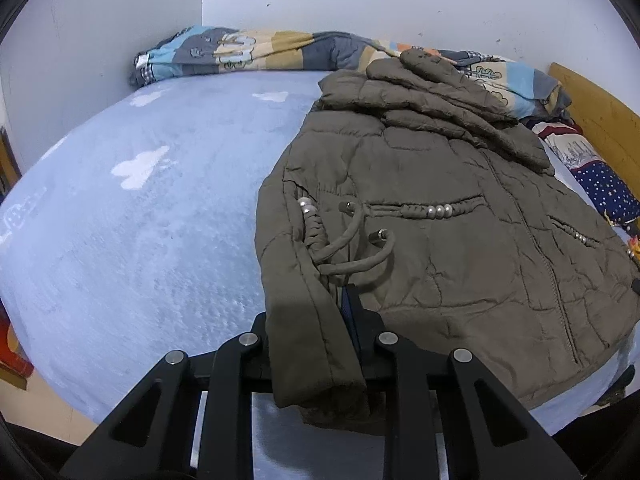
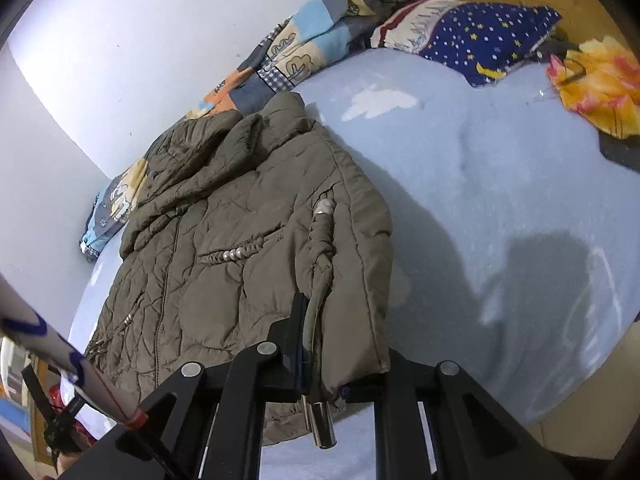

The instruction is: Fold large clothes

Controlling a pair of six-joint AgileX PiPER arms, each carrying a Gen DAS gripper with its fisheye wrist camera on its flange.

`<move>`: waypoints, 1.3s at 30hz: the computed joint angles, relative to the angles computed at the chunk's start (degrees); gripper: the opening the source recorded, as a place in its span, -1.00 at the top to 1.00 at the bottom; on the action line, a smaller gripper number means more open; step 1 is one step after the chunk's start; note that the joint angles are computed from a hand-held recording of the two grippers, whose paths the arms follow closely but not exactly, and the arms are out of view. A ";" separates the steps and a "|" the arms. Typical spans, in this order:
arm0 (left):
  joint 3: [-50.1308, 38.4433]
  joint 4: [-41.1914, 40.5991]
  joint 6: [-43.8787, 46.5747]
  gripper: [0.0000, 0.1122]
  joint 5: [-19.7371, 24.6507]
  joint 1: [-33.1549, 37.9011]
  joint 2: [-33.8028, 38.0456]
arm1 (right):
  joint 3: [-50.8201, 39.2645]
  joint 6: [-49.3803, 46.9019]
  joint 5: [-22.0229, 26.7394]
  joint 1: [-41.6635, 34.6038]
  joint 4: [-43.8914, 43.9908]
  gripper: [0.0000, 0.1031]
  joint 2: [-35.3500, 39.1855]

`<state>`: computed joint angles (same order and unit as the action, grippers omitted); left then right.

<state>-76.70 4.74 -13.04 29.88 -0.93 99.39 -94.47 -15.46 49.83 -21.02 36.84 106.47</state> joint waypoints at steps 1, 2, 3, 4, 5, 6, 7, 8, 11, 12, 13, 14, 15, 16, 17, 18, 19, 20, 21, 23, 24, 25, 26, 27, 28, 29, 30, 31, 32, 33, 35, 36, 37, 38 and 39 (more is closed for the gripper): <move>0.42 1.80 -1.56 0.59 -0.50 -0.36 -0.66 | 0.31 -0.95 -0.41 -0.30 1.24 0.76 -0.47; 0.77 2.63 -2.32 0.59 -0.87 -0.46 -1.19 | 0.67 -2.03 -0.79 -0.51 2.20 0.76 -0.91; 1.21 4.45 -4.02 0.59 -1.44 -0.77 -1.85 | 1.54 -3.60 -1.72 -0.62 3.53 0.77 -1.82; 1.71 6.52 -5.83 0.59 -1.97 -1.07 -2.48 | 2.48 -5.13 -2.63 -0.63 4.87 0.77 -2.68; 1.84 7.74 -6.85 0.59 -2.15 -1.22 -2.91 | 2.69 -5.81 -3.08 -0.52 5.48 0.77 -3.05; 1.98 9.02 -7.99 0.59 -2.23 -1.43 -3.44 | 3.02 -6.67 -3.49 -0.52 6.26 0.77 -3.54; 1.91 9.21 -8.27 0.59 -2.19 -1.37 -3.90 | 3.04 -7.05 -3.48 -0.64 6.81 0.77 -3.78; 1.88 9.23 -8.42 0.59 -2.29 -1.29 -4.29 | 2.84 -7.02 -3.36 -0.77 7.05 0.77 -3.82; 1.25 11.13 -9.46 0.59 -1.81 -1.33 -5.09 | 2.15 -6.73 -2.77 -1.49 7.91 0.77 -3.94; 1.06 11.18 -9.43 0.59 -1.82 -1.22 -5.44 | 1.97 -6.59 -2.61 -1.54 7.98 0.77 -4.01; 0.78 10.66 -9.07 0.59 -1.75 -1.02 -5.66 | 1.84 -6.54 -2.57 -1.48 7.99 0.77 -4.22; 0.48 10.63 -9.11 0.59 -1.57 -0.93 -5.68 | 1.67 -6.83 -2.42 -1.56 8.16 0.77 -4.34; 0.21 10.65 -9.17 0.59 -1.43 -0.89 -5.68 | 1.43 -7.08 -2.25 -1.62 8.33 0.77 -4.40; -0.04 10.46 -8.88 0.59 -1.36 -0.79 -5.58 | 1.37 -7.33 -2.32 -1.55 8.31 0.77 -4.61; -0.30 10.76 -9.08 0.59 -1.10 -0.85 -5.37 | 1.32 -7.42 -2.38 -1.53 8.02 0.77 -4.71; -0.53 10.61 -9.02 0.59 -0.78 -0.79 -5.19 | 1.09 -7.23 -2.37 -1.47 7.63 0.77 -4.55; -0.71 9.98 -8.52 0.59 -0.67 -0.66 -5.09 | 0.74 -6.88 -2.03 -1.51 7.53 0.77 -4.25; -0.82 9.88 -8.40 0.59 -0.58 -0.66 -5.04 | 0.62 -6.79 -1.82 -1.61 7.75 0.77 -4.10; -0.91 10.27 -8.68 0.59 -0.47 -0.75 -5.00 | 0.65 -6.80 -1.78 -1.66 7.87 0.77 -4.14; -0.89 10.25 -8.71 0.59 -0.42 -0.82 -5.02 | 0.72 -6.91 -1.79 -1.64 7.84 0.77 -4.21; -0.83 10.60 -9.17 0.59 -0.40 -0.95 -5.05 | 0.59 -6.90 -1.67 -1.66 7.86 0.77 -4.16; -0.94 10.64 -9.21 0.59 -0.21 -0.97 -5.02 | 0.47 -6.99 -1.50 -1.78 8.03 0.77 -4.07; -0.92 10.70 -9.24 0.59 -0.23 -1.00 -5.06 | 0.39 -6.92 -1.43 -1.79 8.03 0.77 -4.10; -0.90 10.76 -9.36 0.59 -0.21 -1.06 -5.12 | 0.23 -6.91 -1.28 -1.87 8.10 0.77 -4.02; -0.90 10.91 -9.49 0.59 -0.23 -1.09 -5.11 | 0.04 -6.86 -1.11 -1.92 8.15 0.77 -3.93; -0.80 10.90 -9.40 0.59 -0.35 -1.05 -5.11 | -0.16 -6.85 -0.96 -1.95 8.26 0.77 -3.88; -0.79 10.91 -9.40 0.59 -0.36 -1.04 -5.14 | -0.32 -6.88 -0.90 -1.92 8.26 0.77 -3.85; -0.79 10.82 -9.35 0.59 -0.35 -1.01 -5.13 | -0.65 -6.99 -0.78 -1.94 8.22 0.77 -3.68; -0.82 10.80 -9.35 0.59 -0.33 -1.02 -5.11 | -0.84 -7.11 -0.68 -1.95 8.21 0.77 -3.63; -0.90 10.71 -9.23 0.59 -0.24 -1.03 -5.09 | -1.02 -7.18 -0.57 -1.98 8.26 0.77 -3.56; -0.91 10.62 -9.24 0.59 -0.24 -1.00 -5.14 | -1.22 -7.60 -0.35 -2.11 8.56 0.77 -3.53; -1.05 10.54 -9.30 0.59 -0.16 -1.04 -5.09 | -1.27 -7.77 -0.26 -2.21 8.77 0.77 -3.54; -1.26 10.58 -9.50 0.59 -0.03 -1.13 -5.06 | -1.32 -7.88 -0.22 -2.26 8.92 0.77 -3.60; -1.37 10.30 -9.44 0.59 -0.08 -1.08 -5.16 | -1.38 -8.10 -0.14 -2.35 9.08 0.77 -3.60; -1.53 9.99 -9.25 0.59 -0.08 -0.99 -5.24 | -1.33 -8.23 -0.19 -2.33 9.23 0.77 -3.77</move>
